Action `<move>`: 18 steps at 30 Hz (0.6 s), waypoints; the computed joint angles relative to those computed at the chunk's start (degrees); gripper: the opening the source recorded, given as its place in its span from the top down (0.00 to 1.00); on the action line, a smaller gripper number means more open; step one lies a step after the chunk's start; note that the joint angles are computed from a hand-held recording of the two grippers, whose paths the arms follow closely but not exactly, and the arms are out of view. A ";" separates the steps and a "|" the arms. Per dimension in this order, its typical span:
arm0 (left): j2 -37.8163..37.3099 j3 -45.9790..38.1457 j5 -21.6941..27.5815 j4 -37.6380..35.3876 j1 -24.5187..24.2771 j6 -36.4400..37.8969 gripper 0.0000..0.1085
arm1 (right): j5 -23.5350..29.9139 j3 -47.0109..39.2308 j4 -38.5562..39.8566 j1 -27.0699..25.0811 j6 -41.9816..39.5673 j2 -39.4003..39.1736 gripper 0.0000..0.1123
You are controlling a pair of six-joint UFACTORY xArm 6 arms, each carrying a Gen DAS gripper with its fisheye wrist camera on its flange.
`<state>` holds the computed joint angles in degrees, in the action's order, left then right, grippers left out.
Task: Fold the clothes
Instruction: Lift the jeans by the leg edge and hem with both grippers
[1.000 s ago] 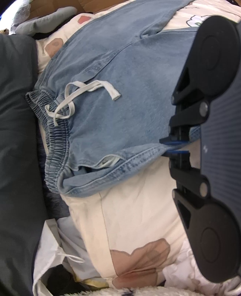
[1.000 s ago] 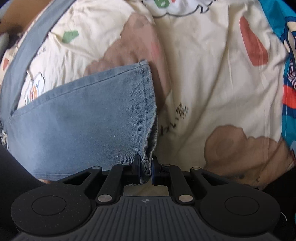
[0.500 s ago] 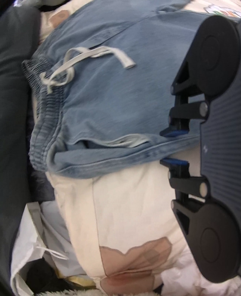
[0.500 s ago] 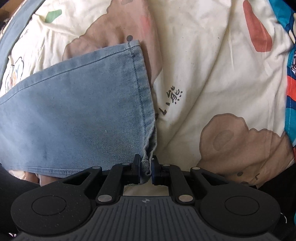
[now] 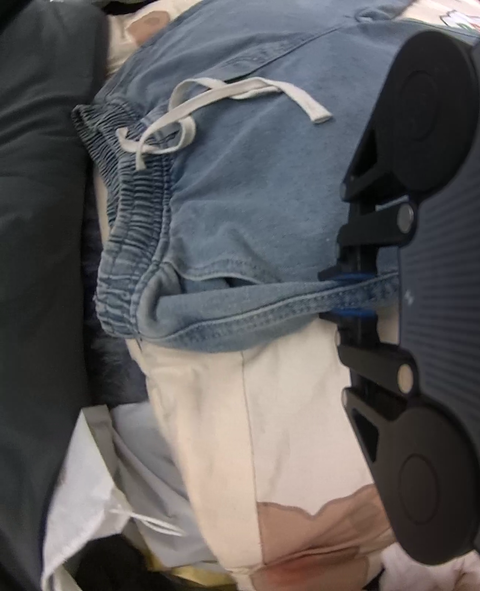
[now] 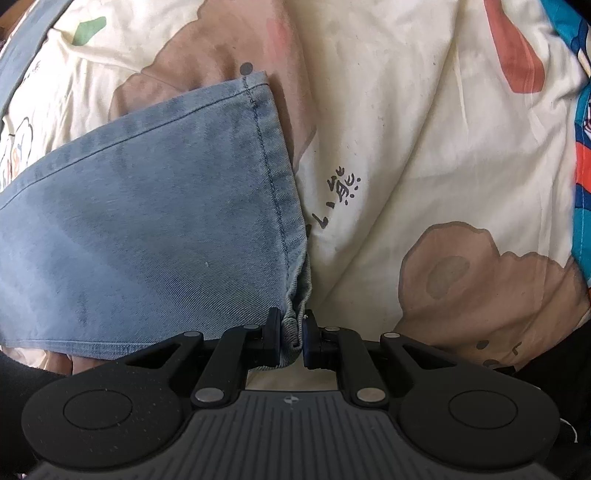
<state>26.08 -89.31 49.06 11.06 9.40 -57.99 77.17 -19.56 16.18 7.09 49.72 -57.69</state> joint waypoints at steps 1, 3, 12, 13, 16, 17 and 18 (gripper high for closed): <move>0.08 -0.21 0.20 -0.16 0.00 -0.23 0.86 | -0.01 0.08 0.13 -0.11 -0.17 0.12 0.91; 0.12 -0.45 0.61 -0.59 0.06 -0.36 0.83 | -0.05 0.11 0.39 -0.42 -0.68 0.43 0.91; -2.70 4.80 -4.18 -3.95 0.02 -0.84 0.65 | 0.82 -0.71 0.87 -1.90 -2.44 0.06 0.91; -2.85 5.13 -4.47 -3.61 -0.07 -1.21 0.66 | 0.92 -0.86 0.81 -1.88 -2.33 0.06 0.91; -3.07 5.47 -4.63 -3.47 -0.10 -1.55 0.84 | 1.39 -1.24 0.40 -2.05 -2.34 -0.52 0.91; -3.04 5.25 -4.37 -3.56 -0.07 -1.47 0.85 | 1.77 -1.30 0.25 -2.23 -2.40 -1.08 0.91; -2.98 4.82 -3.81 -3.63 -0.06 -1.33 0.86 | 2.16 -1.38 0.11 -2.48 -2.51 -1.68 0.91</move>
